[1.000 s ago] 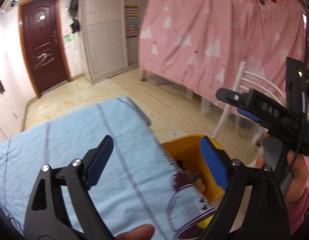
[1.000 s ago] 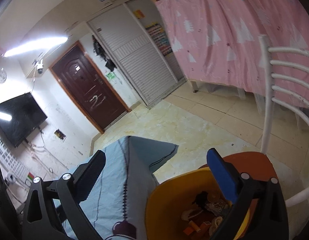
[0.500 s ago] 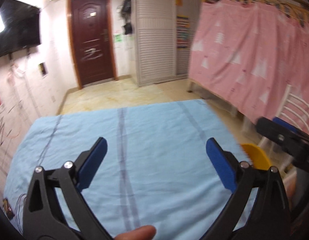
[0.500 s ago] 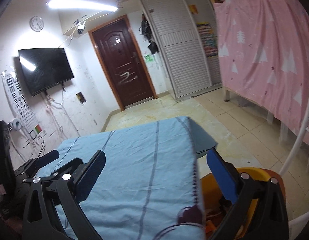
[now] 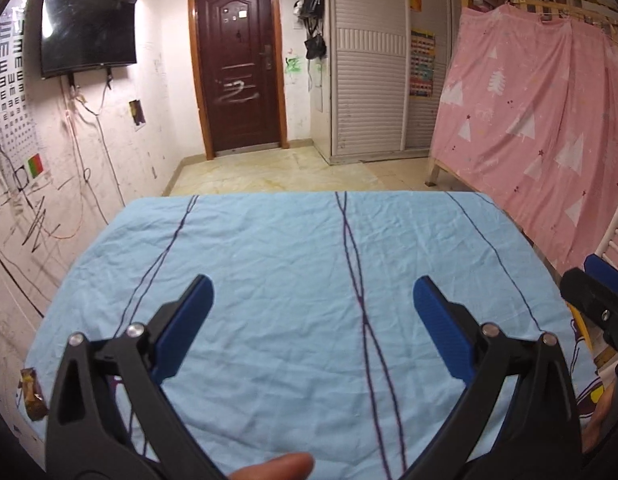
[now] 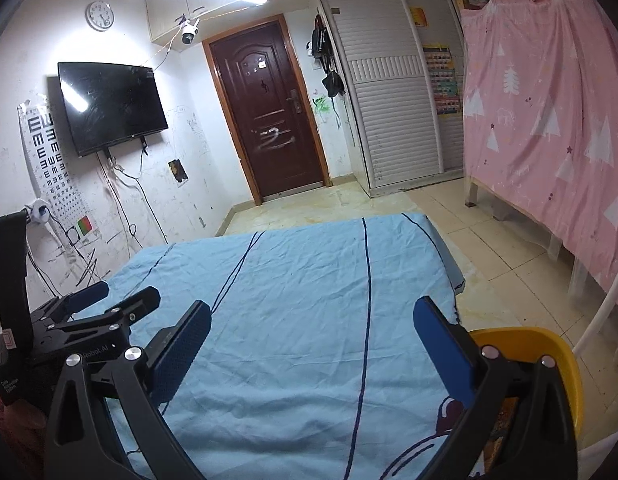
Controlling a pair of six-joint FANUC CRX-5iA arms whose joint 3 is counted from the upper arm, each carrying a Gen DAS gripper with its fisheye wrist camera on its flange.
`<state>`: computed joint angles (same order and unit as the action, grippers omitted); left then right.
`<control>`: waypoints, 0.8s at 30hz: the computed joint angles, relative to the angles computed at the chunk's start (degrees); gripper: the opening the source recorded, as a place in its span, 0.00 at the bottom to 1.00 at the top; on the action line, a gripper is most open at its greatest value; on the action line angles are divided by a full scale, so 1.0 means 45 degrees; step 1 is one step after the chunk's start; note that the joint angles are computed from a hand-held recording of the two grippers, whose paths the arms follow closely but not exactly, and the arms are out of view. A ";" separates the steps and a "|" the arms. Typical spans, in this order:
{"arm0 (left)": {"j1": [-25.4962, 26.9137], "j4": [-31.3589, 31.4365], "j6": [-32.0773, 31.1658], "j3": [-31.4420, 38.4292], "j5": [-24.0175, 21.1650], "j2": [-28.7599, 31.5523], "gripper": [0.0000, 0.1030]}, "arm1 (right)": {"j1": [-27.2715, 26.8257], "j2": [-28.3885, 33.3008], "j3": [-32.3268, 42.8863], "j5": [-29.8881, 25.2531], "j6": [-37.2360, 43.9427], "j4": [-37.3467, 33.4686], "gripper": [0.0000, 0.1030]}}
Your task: Collect trash
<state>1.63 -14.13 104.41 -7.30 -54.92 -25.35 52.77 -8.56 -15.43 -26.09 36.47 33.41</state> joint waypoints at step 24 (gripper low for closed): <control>0.0938 0.0979 -0.0616 -0.0729 0.0361 -0.0224 0.93 | 0.0131 0.0215 -0.0358 0.0116 -0.0696 0.1167 0.91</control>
